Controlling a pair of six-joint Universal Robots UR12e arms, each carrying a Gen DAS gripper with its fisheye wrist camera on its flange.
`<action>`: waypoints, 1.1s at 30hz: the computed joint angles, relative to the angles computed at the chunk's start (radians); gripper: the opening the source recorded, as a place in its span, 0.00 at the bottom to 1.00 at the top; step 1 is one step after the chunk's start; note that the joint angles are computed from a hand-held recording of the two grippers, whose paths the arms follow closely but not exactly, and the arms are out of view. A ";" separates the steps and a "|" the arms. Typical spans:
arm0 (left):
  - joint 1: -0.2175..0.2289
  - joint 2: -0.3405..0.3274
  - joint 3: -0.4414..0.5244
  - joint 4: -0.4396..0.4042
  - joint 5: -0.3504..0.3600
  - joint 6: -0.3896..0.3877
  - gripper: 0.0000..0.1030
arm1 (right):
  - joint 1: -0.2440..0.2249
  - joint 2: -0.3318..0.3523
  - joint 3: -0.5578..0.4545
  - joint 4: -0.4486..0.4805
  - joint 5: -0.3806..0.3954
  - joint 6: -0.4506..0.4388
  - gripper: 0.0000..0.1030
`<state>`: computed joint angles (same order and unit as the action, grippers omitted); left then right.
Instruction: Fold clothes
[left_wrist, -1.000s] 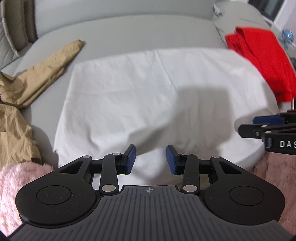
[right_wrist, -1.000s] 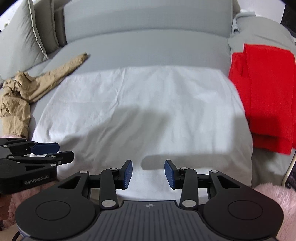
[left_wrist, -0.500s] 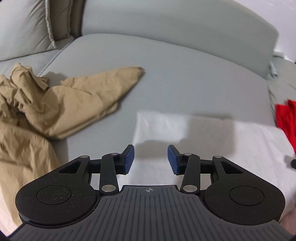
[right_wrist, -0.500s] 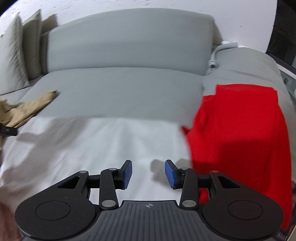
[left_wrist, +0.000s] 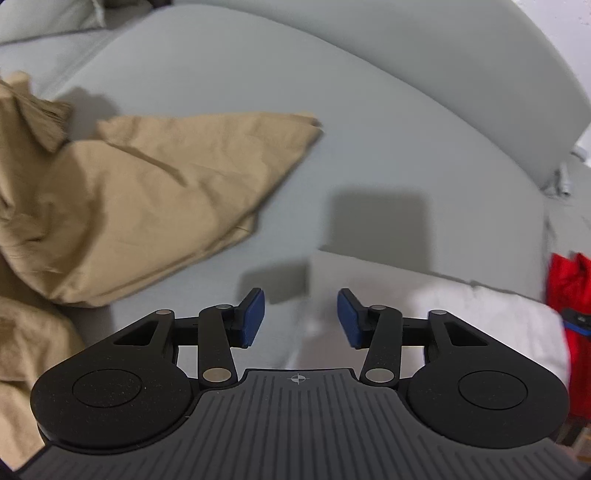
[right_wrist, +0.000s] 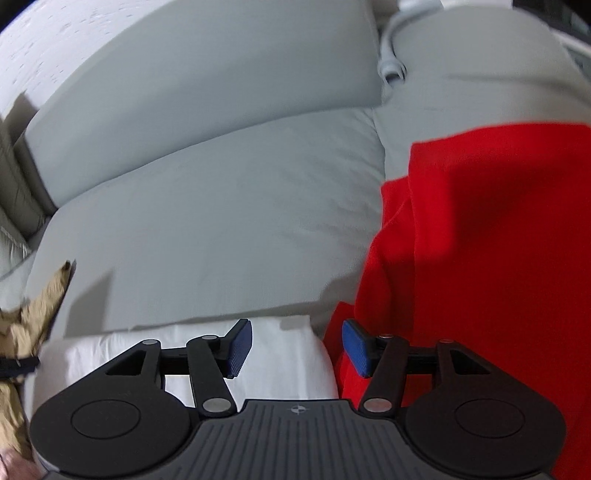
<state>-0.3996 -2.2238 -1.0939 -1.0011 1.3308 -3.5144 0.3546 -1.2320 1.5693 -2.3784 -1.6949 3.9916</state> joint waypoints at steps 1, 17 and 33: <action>0.001 -0.001 0.000 0.001 -0.013 0.003 0.44 | -0.004 0.000 0.003 -0.005 0.014 0.007 0.49; 0.010 -0.013 0.007 -0.024 -0.127 0.035 0.30 | -0.005 -0.009 0.016 0.004 0.094 -0.085 0.25; -0.015 -0.067 0.115 -0.065 0.013 0.135 0.01 | 0.020 0.028 -0.079 0.131 -0.034 -0.164 0.03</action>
